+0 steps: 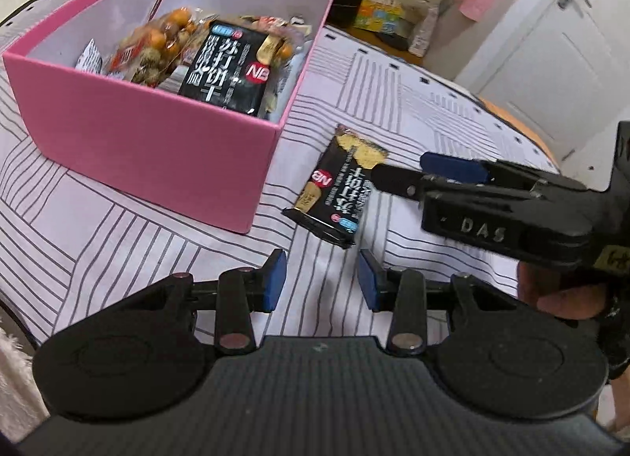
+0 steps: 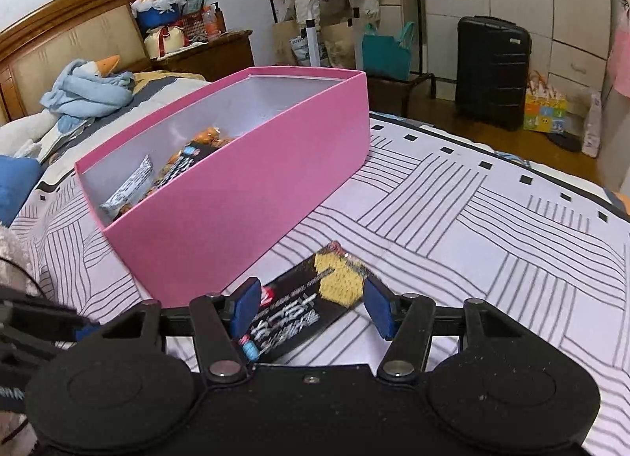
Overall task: Organize snacks
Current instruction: 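Move both grippers to the last black NB cracker pack and close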
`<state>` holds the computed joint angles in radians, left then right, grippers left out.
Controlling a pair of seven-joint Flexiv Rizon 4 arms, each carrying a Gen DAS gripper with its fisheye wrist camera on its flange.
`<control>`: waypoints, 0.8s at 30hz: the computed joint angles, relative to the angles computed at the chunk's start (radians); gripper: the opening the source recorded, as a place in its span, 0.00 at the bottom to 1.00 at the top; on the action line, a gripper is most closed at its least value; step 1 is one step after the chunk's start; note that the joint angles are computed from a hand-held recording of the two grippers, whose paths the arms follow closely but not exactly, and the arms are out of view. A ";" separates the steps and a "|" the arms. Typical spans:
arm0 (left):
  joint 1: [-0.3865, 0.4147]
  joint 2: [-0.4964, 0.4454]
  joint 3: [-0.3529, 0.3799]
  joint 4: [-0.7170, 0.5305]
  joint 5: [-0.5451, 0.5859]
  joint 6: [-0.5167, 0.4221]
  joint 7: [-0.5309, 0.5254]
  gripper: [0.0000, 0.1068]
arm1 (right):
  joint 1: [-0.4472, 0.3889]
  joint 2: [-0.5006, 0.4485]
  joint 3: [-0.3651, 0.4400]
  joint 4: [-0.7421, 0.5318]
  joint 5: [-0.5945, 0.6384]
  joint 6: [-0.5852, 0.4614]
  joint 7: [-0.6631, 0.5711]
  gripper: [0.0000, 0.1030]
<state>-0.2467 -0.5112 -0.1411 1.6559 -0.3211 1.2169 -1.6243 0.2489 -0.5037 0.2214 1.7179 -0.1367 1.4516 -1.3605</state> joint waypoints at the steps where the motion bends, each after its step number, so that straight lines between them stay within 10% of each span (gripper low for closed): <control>1: -0.005 -0.009 0.004 -0.007 0.000 0.001 -0.013 0.36 | -0.015 -0.016 0.017 -0.023 0.004 -0.015 -0.016 0.58; 11: -0.056 -0.077 0.068 -0.044 0.083 0.095 -0.149 0.36 | -0.077 -0.125 0.088 -0.227 0.102 -0.187 -0.169 0.50; 24: 0.029 -0.125 -0.073 -0.016 -0.018 0.213 -0.048 0.36 | -0.143 -0.145 0.162 -0.305 0.342 -0.335 -0.290 0.43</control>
<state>-0.2173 -0.6358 -0.2136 1.6396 -0.3390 1.4296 -1.6719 0.1059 -0.6489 0.3830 1.4126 0.2057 1.1165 -1.6505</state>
